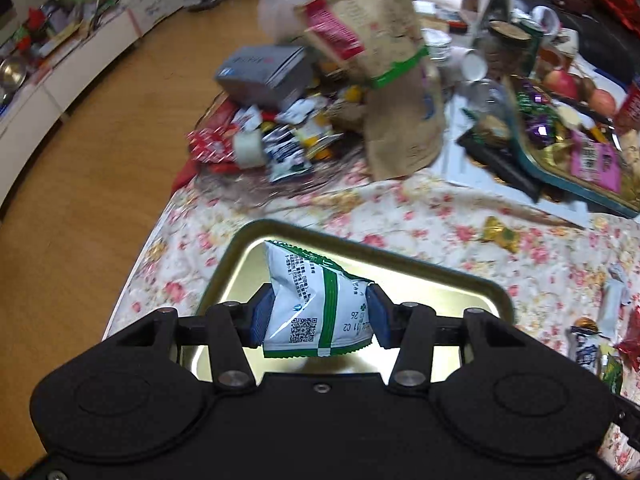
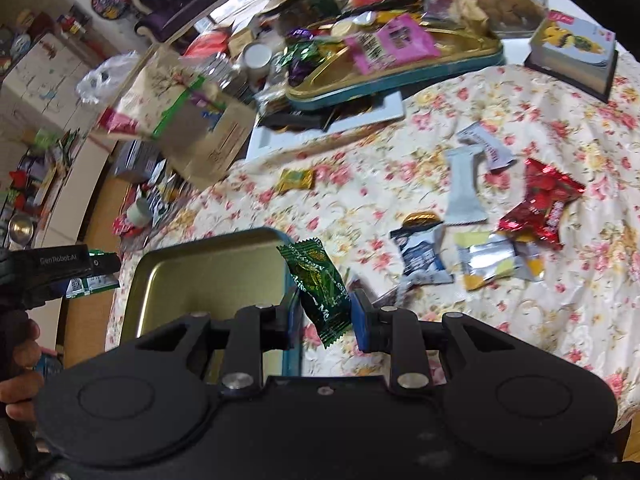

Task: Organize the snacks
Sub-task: 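Carry both snacks over the tin tray and open the left gripper to drop the packet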

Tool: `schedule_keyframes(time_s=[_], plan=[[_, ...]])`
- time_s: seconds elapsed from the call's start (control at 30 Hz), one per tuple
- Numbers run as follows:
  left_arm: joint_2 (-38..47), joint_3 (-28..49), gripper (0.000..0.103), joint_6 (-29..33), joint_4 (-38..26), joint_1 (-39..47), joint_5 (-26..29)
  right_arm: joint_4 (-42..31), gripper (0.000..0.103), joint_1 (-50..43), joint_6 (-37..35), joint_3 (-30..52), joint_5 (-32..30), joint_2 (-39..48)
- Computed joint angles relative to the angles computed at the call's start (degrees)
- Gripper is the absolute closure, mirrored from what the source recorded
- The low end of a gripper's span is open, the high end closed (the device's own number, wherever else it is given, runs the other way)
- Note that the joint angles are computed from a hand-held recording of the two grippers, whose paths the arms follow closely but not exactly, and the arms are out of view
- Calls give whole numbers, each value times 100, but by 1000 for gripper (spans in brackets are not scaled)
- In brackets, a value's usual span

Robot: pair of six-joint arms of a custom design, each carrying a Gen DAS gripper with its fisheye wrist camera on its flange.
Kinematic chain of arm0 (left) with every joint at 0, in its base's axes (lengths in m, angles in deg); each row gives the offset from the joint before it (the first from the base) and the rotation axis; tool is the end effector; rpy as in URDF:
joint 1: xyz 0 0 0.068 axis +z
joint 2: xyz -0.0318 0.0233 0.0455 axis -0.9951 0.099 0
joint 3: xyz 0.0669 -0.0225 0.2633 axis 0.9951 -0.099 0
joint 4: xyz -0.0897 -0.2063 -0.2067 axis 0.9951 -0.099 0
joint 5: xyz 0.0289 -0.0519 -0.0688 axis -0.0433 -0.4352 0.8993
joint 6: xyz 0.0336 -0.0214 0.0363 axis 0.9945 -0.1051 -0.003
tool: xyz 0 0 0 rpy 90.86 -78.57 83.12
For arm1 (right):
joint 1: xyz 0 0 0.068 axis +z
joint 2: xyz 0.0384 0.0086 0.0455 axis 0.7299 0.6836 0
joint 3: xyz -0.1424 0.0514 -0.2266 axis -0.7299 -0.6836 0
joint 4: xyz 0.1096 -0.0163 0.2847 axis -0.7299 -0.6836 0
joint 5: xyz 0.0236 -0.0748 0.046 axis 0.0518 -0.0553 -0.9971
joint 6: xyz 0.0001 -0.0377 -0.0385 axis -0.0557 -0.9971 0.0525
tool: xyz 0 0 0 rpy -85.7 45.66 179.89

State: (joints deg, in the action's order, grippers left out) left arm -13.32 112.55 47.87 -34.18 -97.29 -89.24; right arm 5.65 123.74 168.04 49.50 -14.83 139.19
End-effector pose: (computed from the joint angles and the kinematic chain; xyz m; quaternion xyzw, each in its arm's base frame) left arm 0.2805 -0.0647 0.2166 0.1983 0.9506 -0.0082 0.2386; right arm 0.0811 0.2663 0.1852 0.3800 0.8806 0.1266 0.2533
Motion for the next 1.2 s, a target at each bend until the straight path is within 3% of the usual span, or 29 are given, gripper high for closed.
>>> schedule_keyframes(time_s=[0.4, 0.6, 0.73, 1.2], plan=[[779, 499, 48, 208, -531, 591, 771, 706, 74, -490, -1673, 564, -471, 333], [369, 111, 48, 363, -95, 201, 290, 689, 74, -1066, -2918, 1228, -660, 576], [485, 176, 48, 341, -168, 217, 349, 653, 74, -1242, -3655, 1641, -616, 896], [715, 315, 46, -51, -271, 120, 258, 809, 74, -1169, -3687, 1628, -627, 1039]])
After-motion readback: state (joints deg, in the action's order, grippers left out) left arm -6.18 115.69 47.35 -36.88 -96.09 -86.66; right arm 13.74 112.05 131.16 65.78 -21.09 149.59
